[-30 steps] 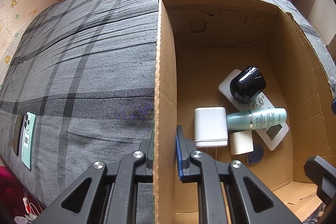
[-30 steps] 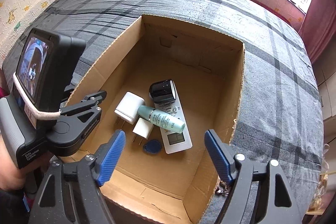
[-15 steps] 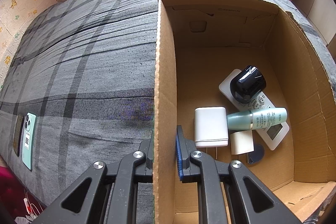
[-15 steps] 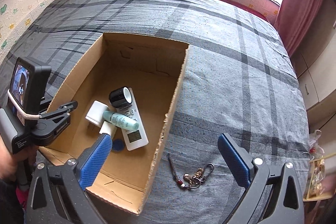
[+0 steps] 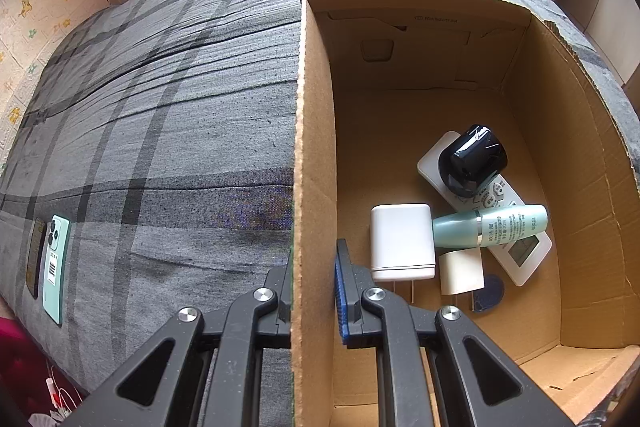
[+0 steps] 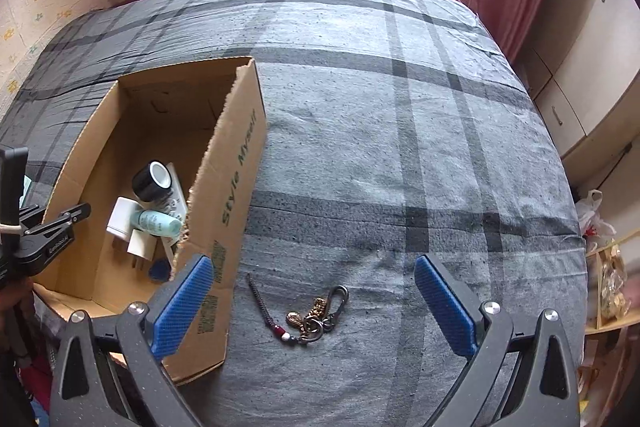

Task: Organize rigid objects
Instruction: 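Move the open right tool back to the keychain with brass charms, then close the right tool on the keychain ring and lift it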

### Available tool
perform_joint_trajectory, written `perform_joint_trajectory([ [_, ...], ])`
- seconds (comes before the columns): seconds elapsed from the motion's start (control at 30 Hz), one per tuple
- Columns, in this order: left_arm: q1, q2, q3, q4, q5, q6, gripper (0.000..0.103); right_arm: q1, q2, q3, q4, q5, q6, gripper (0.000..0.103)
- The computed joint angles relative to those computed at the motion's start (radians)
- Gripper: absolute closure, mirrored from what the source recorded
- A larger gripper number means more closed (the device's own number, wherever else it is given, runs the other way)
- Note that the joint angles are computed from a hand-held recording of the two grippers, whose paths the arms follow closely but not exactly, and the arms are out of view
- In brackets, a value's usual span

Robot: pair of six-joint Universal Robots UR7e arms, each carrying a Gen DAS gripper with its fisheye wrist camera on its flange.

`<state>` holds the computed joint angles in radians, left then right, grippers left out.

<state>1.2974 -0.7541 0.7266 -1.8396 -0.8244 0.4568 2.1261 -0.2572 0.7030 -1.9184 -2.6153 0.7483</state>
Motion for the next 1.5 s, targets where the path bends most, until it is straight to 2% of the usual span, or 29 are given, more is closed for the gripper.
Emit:
perform_joint_trajectory([
  [0.17, 0.001, -0.001, 0.0, -0.001, -0.002, 0.0, 0.088, -0.021, -0.051, 0.112, -0.026, 0.013, 0.055, 0.0],
  [0.4, 0.0, -0.003, 0.003, -0.001, -0.001, 0.0, 0.088, -0.055, -0.068, 0.198, -0.026, 0.049, 0.103, 0.0],
  [0.87, 0.0, -0.002, 0.001, -0.001, 0.0, 0.001, 0.088, -0.115, -0.043, 0.236, -0.029, 0.108, 0.156, 0.002],
  [0.97, 0.001, -0.002, -0.001, 0.001, 0.0, 0.0, 0.088, -0.119, -0.046, 0.253, -0.059, 0.12, 0.156, 0.002],
  [1.2, -0.001, -0.002, 0.002, 0.0, 0.003, -0.001, 0.088, -0.12, -0.031, 0.239, -0.048, 0.125, 0.148, 0.003],
  [1.27, -0.001, -0.002, 0.002, -0.001, 0.003, 0.001, 0.088, -0.119, -0.034, 0.251, -0.077, 0.134, 0.131, 0.009],
  [1.37, -0.001, -0.002, 0.004, -0.003, 0.005, 0.002, 0.088, -0.112, -0.019, 0.228, -0.078, 0.138, 0.12, 0.023],
  [1.47, -0.001, -0.002, 0.006, -0.005, 0.006, 0.002, 0.088, -0.106, -0.017, 0.223, -0.079, 0.14, 0.11, 0.047],
  [1.5, -0.001, -0.002, 0.006, -0.004, 0.005, 0.001, 0.088, -0.105, -0.018, 0.226, -0.091, 0.144, 0.1, 0.064],
])
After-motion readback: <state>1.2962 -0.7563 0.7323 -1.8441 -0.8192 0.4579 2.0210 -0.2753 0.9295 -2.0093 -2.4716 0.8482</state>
